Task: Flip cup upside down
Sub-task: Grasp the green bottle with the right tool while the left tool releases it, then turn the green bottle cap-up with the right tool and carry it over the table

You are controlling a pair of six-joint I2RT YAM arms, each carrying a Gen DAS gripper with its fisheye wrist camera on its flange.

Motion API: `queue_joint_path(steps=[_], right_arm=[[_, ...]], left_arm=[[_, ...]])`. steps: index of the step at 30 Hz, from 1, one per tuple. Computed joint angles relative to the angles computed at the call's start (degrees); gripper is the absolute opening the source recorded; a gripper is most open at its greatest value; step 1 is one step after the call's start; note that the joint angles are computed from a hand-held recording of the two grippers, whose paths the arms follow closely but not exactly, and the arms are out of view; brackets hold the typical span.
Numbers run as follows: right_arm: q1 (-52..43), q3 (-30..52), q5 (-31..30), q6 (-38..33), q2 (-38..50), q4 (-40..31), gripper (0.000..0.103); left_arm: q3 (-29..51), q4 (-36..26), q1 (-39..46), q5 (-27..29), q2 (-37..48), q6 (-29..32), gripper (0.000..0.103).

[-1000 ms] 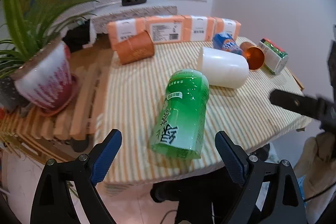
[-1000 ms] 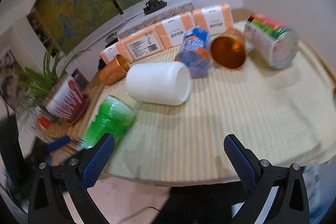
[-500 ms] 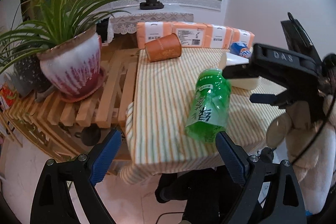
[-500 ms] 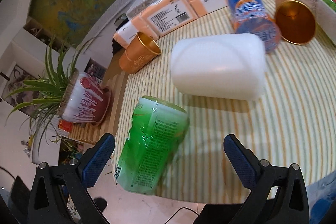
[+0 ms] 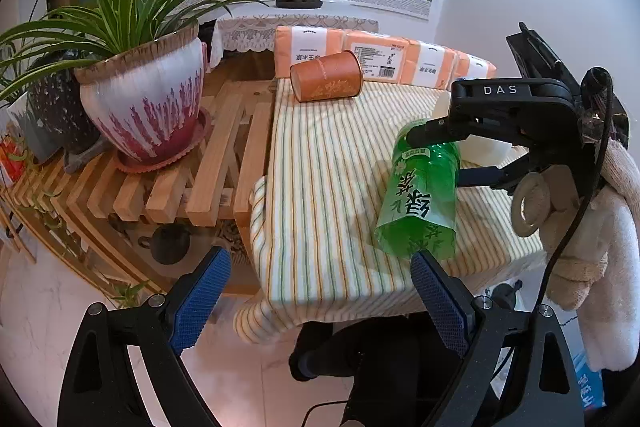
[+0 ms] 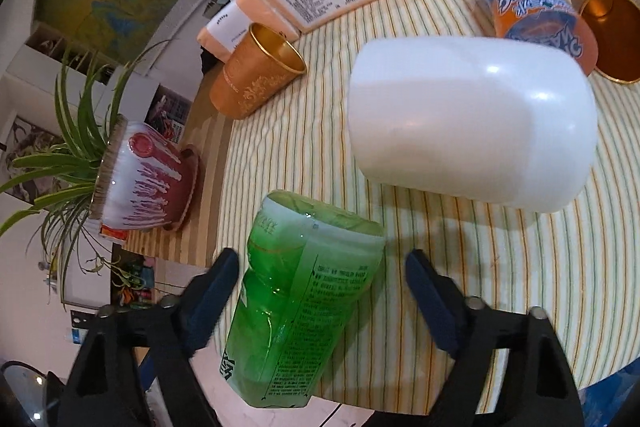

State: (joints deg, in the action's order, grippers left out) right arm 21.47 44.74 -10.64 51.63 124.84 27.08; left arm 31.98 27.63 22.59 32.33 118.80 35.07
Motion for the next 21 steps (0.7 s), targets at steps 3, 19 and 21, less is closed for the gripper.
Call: queue_joint_path(steps=[3,19,21], right_arm=[[-0.4,-0.3,-1.3,-0.4,0.2,1.2,0.067],[3.3,-16.8,9.4,-6.8,-8.2,15.4,0.065],[2.8,-19.2,9.6,-6.8,-9.3,17.4,0.064]], left_arm=[[0.1,-0.1,-0.1,0.0,0.1,-0.1,0.093],[0.3,0.6,-3.3,-0.6,0.7,-3.0,0.093],[0.1,0.9,-4.1,-0.8,0.8,-3.2,0.093]])
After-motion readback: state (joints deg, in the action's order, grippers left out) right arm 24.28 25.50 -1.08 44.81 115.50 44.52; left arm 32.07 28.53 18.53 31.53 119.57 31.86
